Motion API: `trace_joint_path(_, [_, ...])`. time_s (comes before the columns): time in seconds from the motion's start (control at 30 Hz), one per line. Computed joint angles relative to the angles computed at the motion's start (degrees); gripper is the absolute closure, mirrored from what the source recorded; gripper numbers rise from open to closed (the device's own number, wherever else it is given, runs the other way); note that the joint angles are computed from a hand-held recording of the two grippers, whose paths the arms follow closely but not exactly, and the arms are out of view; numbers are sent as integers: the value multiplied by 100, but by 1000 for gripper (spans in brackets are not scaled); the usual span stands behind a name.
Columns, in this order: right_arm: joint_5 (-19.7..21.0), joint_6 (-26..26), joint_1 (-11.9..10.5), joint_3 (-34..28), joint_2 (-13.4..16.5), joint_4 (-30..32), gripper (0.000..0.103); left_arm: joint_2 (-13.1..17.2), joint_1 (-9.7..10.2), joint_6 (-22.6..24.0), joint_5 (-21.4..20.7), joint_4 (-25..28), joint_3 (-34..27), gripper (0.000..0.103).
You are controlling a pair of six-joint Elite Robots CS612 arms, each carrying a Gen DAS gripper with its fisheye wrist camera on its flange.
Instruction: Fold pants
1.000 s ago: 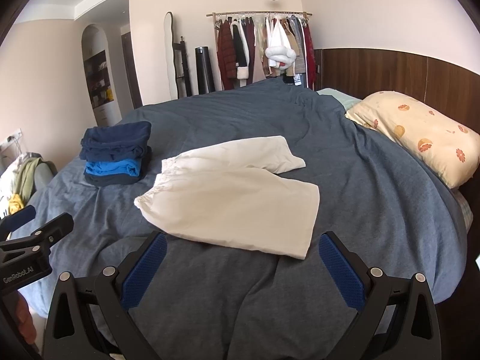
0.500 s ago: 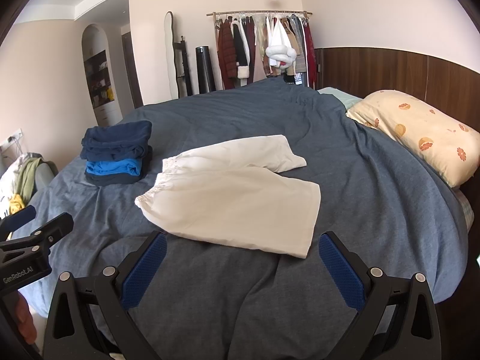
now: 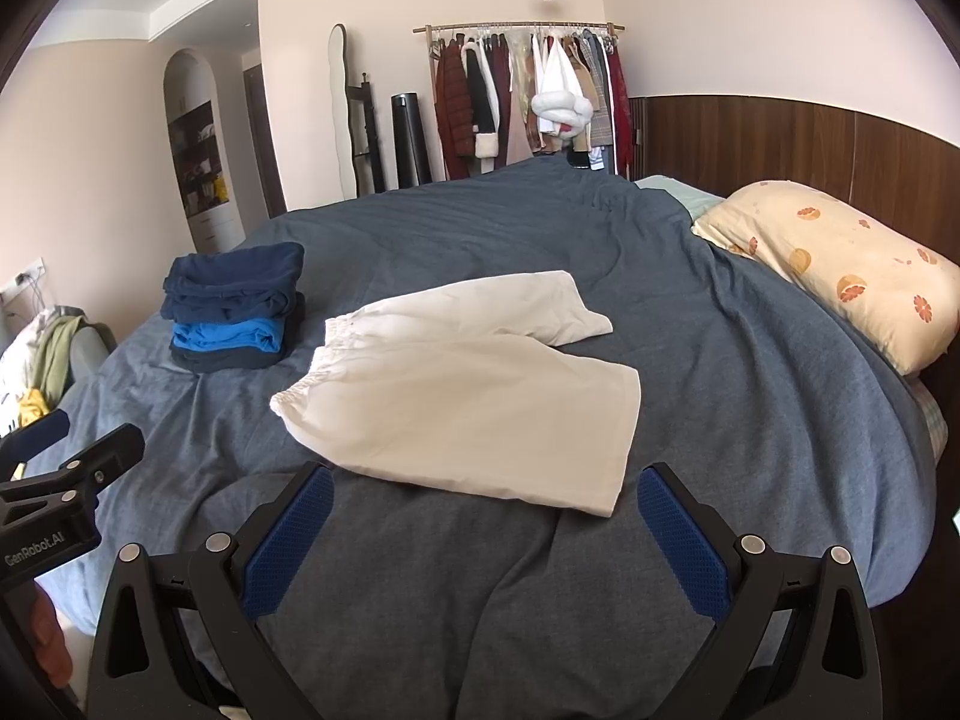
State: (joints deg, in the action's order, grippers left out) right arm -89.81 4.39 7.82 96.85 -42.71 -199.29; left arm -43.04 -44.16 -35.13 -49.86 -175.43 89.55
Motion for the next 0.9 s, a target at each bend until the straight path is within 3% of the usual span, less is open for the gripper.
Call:
trace_joint_path(0.53, [-50,-29,35,-11,8,50,0,-17,94,-82,-109,44,26,0])
trace_joint_path(0.9, [97,283,23,-252,180,563,0,128,256,-315,-244,183,2,1])
